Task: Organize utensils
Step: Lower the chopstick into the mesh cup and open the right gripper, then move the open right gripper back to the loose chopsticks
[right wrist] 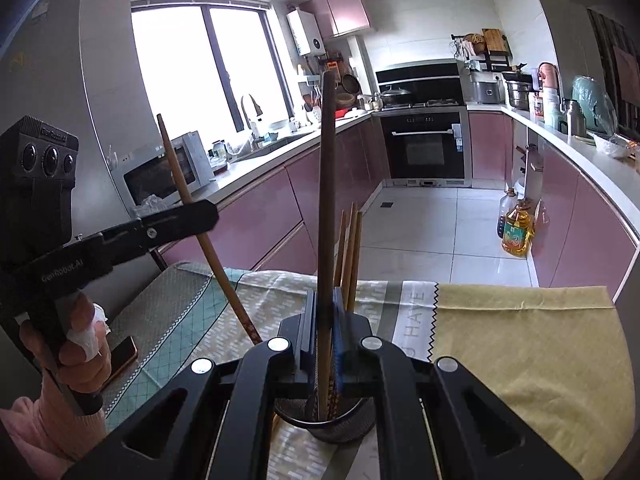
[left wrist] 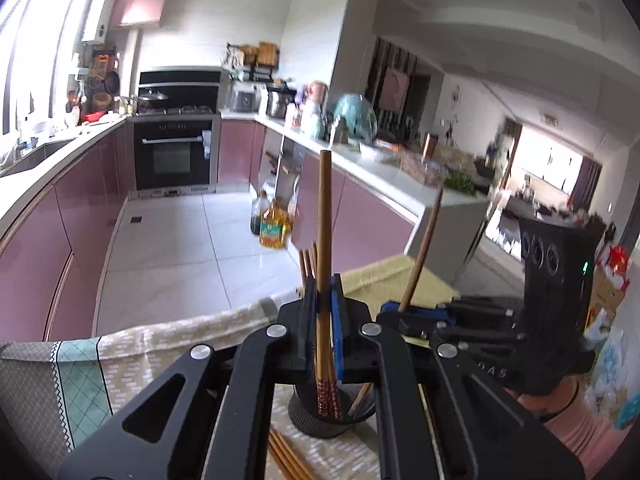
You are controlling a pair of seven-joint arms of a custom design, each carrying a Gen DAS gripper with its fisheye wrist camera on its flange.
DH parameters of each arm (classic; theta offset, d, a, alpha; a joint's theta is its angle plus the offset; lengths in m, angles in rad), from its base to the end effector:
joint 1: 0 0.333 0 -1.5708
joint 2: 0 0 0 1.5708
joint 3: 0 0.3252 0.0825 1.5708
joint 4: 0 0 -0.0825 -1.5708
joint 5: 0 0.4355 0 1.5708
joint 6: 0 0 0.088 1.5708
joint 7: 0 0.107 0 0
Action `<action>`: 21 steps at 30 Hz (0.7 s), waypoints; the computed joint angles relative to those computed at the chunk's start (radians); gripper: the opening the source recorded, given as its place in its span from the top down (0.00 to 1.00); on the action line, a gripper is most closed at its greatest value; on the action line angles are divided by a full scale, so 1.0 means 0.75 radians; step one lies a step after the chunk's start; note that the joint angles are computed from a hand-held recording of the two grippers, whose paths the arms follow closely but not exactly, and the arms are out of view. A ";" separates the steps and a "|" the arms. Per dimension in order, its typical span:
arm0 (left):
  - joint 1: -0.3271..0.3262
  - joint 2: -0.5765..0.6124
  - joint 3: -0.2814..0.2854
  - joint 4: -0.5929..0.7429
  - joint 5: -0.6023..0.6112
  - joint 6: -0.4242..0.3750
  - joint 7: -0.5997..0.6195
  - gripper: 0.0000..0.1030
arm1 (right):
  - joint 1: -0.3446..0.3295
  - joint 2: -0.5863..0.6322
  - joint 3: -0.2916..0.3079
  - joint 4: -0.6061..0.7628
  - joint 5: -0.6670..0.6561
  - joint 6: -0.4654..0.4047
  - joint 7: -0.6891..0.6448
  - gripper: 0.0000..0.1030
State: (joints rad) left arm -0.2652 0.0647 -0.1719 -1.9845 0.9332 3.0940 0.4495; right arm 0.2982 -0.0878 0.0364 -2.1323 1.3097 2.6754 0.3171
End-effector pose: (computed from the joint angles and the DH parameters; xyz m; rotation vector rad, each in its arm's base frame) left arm 0.5609 -0.3330 0.5189 -1.4739 1.8381 -1.2212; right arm 0.5788 0.1705 0.4843 -1.8468 1.0357 -0.2358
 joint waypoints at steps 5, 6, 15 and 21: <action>0.037 0.049 -0.095 -0.001 -0.451 -0.100 0.485 0.93 | -0.015 0.055 0.008 0.038 -0.179 -0.047 0.152 0.94; 0.037 0.066 -0.105 0.009 -0.521 -0.122 0.554 0.93 | -0.019 0.072 0.010 0.049 -0.214 -0.055 0.191 0.94; -0.007 0.199 -0.059 0.107 -0.691 -0.218 0.717 0.93 | -0.042 0.146 0.039 0.087 -0.287 -0.050 0.307 0.92; -0.061 0.208 0.009 0.104 -0.589 -0.197 0.594 0.80 | -0.051 0.156 0.047 0.095 -0.249 -0.027 0.293 0.91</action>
State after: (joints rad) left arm -0.3109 0.2207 -0.1651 -1.9068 0.4918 2.9464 0.8947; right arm 0.2597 0.0294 0.0717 -2.0612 1.1227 2.6553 0.5367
